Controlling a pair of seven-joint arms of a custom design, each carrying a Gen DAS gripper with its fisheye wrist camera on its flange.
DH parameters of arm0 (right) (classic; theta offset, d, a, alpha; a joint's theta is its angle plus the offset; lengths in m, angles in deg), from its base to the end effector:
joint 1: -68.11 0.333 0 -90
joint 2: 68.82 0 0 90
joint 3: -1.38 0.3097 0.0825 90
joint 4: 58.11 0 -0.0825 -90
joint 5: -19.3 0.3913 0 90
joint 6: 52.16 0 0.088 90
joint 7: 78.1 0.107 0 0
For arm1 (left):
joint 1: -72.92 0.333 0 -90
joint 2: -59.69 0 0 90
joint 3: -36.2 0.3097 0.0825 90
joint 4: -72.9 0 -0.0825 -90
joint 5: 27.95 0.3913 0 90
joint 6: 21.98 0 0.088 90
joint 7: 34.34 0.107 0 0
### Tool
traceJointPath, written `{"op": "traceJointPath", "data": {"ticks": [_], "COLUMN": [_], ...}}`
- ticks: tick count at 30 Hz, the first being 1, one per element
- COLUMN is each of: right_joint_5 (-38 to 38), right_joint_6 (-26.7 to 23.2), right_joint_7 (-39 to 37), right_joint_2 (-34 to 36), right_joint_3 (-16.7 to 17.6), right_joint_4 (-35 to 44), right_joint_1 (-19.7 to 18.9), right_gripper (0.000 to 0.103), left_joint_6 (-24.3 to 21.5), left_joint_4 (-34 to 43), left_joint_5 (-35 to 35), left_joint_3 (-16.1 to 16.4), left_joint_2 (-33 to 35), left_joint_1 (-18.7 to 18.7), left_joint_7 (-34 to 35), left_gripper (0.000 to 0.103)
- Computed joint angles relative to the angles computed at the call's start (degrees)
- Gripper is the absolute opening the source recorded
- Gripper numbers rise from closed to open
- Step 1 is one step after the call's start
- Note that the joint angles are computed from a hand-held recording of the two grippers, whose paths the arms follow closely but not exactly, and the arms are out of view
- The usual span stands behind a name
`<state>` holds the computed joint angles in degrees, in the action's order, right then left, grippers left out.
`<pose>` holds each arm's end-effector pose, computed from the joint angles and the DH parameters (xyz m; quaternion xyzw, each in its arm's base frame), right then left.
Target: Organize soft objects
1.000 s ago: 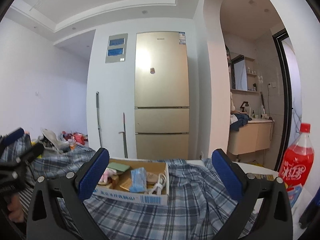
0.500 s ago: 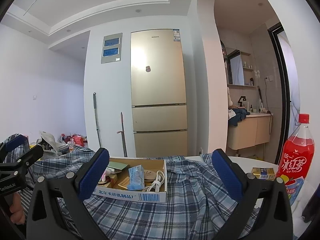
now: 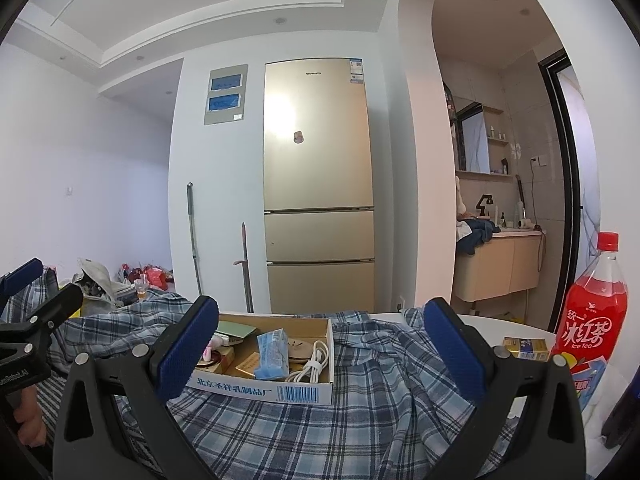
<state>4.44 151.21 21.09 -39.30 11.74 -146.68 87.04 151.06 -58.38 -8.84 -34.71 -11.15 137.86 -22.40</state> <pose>0.6285 0.3495 0.5327 -0.6456 0.3493 -0.3118 0.6033 0.4778 -0.2579 0.5152 -0.5876 0.3937 -0.3491 0.6146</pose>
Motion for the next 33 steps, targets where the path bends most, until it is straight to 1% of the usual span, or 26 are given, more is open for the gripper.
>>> {"op": "traceJointPath", "data": {"ticks": [5,7,10,12,16,18,22,28,30,33], "right_joint_5": [-0.36,-0.04,2.15,2.74,2.05,2.59,2.96,3.65,3.63,4.59], "right_joint_6": [-0.22,0.06,0.02,0.04,-0.56,-0.22,0.06,0.38,-0.04,0.14], "right_joint_7": [0.79,0.44,-1.58,-2.47,-1.82,-2.14,-2.96,-3.69,-3.68,-4.49], "right_joint_2": [0.11,0.07,-0.15,-0.14,0.1,0.02,-0.19,-0.32,-0.35,-0.54], "right_joint_3": [0.57,0.08,-2.07,-2.36,-0.69,-1.16,-1.63,-1.89,-1.68,-2.38], "right_joint_4": [0.19,0.1,-0.03,-0.05,0.24,0.08,-0.23,-0.52,-0.45,-0.68], "right_joint_1": [-0.7,-0.27,1.82,2.15,0.49,0.89,1.46,1.86,1.78,2.63], "right_gripper": [0.102,0.102,0.102,0.102,0.102,0.102,0.102,0.102,0.102,0.102], "left_joint_6": [-0.01,0.19,0.44,0.47,0.82,-0.15,0.27,0.19,-0.07,-0.28], "left_joint_4": [0.3,0.22,0.14,0.03,-0.56,-0.4,-0.11,0.16,0.1,-0.2], "left_joint_5": [0.01,-0.04,-0.01,0.16,0.22,0.31,0.59,0.43,0.31,0.21], "left_joint_3": [-0.43,-0.49,-0.56,-0.45,-0.07,-0.11,-0.2,-0.41,-0.48,-0.44], "left_joint_2": [2.13,2.51,2.37,2.43,1.21,0.55,1.55,0.05,0.2,0.28], "left_joint_1": [0.09,0.18,0.23,0.12,-0.15,-0.19,-0.12,0.35,0.17,-0.34], "left_joint_7": [0.49,0.42,0.29,0.55,0.35,0.4,1.05,0.66,0.72,0.61], "left_gripper": [0.103,0.103,0.103,0.103,0.103,0.103,0.103,0.103,0.103,0.103]}}
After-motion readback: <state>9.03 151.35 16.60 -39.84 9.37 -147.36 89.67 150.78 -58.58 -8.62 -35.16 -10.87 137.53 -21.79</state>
